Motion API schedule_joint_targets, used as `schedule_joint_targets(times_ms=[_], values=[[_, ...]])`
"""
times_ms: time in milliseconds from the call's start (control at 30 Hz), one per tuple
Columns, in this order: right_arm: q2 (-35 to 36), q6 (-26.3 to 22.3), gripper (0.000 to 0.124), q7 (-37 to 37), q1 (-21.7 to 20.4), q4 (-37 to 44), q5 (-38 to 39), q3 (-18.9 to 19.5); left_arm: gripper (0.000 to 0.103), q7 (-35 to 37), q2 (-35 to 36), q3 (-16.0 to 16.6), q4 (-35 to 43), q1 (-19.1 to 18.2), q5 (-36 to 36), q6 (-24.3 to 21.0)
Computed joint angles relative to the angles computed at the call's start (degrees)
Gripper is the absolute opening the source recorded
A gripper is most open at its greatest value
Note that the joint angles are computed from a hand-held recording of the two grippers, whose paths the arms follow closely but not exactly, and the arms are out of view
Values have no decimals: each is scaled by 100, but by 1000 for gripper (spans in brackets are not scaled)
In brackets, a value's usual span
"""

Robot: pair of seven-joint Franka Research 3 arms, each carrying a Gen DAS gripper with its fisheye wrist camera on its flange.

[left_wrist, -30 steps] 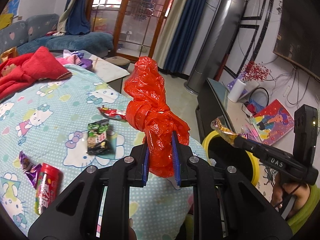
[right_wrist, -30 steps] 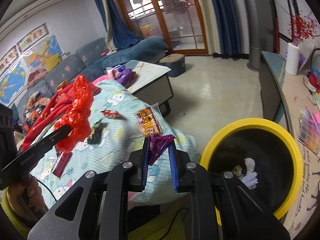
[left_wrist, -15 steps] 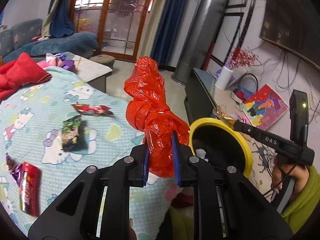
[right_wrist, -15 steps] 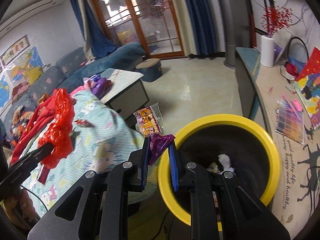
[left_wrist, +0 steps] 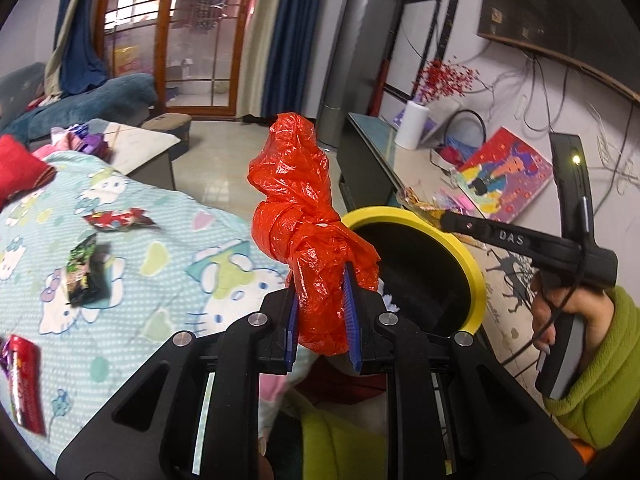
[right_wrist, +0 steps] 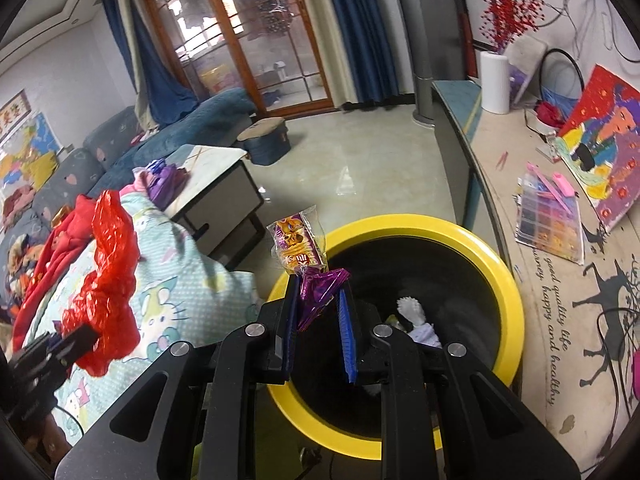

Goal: Collect trash
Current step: 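Carry the red bag with the left tool while the right tool carries the purple wrapper over the bin, then open the left tool over the bin while the right tool releases the purple wrapper into it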

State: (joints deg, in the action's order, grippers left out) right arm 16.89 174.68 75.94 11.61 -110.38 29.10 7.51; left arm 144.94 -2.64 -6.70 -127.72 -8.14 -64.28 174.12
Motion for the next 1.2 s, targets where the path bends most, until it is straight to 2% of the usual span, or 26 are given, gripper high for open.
schedule_joint_targets(times_ms=[567,933,1200], values=[[134,-45,18,629,-48,-38,-238,-340,14,183,598,-493,475,122,338,-433],[275,-203,19,930,-245,41,-203,-346,14,-668,1101,-804,840,339,1479,-593],[327,-261,20,998,-343,60,-113,-319,14,-1172,1396,-1072,1055,604,2050,-766]])
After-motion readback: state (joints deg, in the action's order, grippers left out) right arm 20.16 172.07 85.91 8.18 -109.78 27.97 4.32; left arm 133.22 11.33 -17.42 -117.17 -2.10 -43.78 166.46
